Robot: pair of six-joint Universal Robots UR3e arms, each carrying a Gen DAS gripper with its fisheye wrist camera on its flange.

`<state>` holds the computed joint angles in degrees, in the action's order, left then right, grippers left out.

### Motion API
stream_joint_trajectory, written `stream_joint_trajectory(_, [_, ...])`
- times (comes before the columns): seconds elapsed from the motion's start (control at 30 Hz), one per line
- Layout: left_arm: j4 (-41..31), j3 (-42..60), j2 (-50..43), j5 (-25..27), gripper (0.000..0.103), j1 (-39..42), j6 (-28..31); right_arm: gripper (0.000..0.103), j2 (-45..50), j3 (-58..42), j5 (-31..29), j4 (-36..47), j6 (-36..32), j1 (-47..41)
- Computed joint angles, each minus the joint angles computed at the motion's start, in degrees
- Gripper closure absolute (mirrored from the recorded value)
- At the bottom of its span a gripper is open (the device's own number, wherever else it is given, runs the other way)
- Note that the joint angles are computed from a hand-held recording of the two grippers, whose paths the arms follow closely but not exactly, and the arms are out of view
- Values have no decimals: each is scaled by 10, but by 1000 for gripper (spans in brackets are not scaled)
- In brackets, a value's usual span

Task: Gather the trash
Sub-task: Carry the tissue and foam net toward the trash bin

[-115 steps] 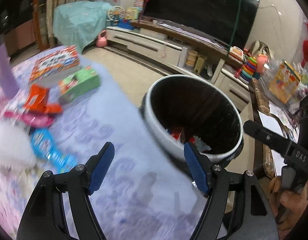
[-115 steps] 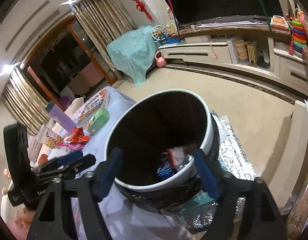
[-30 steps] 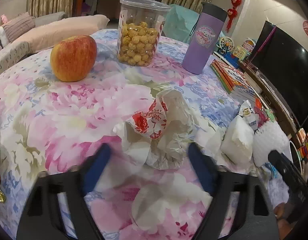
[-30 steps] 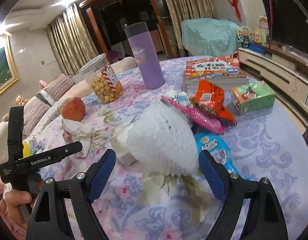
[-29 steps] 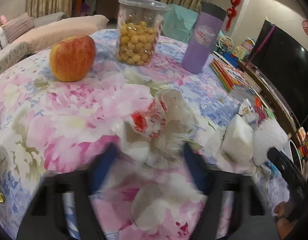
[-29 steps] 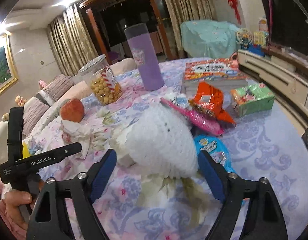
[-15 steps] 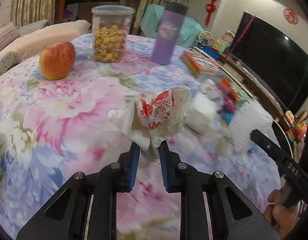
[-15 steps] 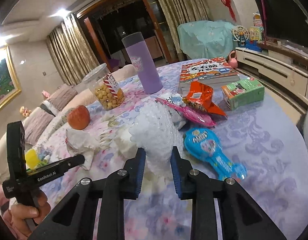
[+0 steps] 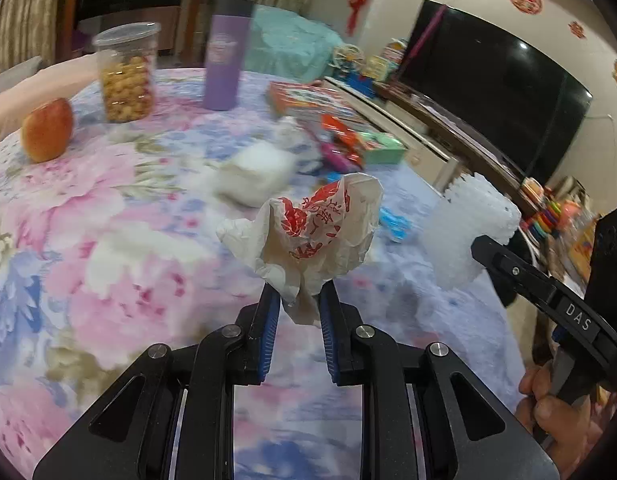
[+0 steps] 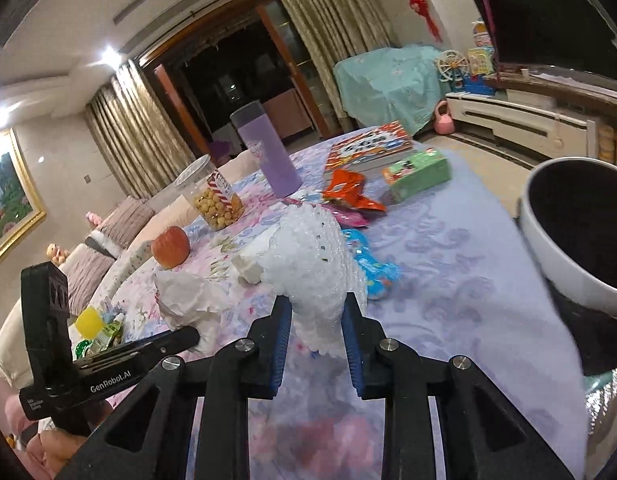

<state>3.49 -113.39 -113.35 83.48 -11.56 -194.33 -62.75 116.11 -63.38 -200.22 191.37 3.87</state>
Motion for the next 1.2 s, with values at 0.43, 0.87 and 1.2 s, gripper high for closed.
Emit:
stream_joint_trajectory(0.43, [-49, 96, -43, 7, 84, -76, 2, 77, -77, 138, 41, -66, 0, -89])
stream_joint_trajectory(0.87, [-102, 211, -105, 6, 84, -116, 8, 77, -99, 204, 70, -104, -5, -168])
stream_joint_trajectory(1.2, [-171, 344, -171, 0, 84, -149, 20, 77, -121, 239, 95, -104, -21, -236])
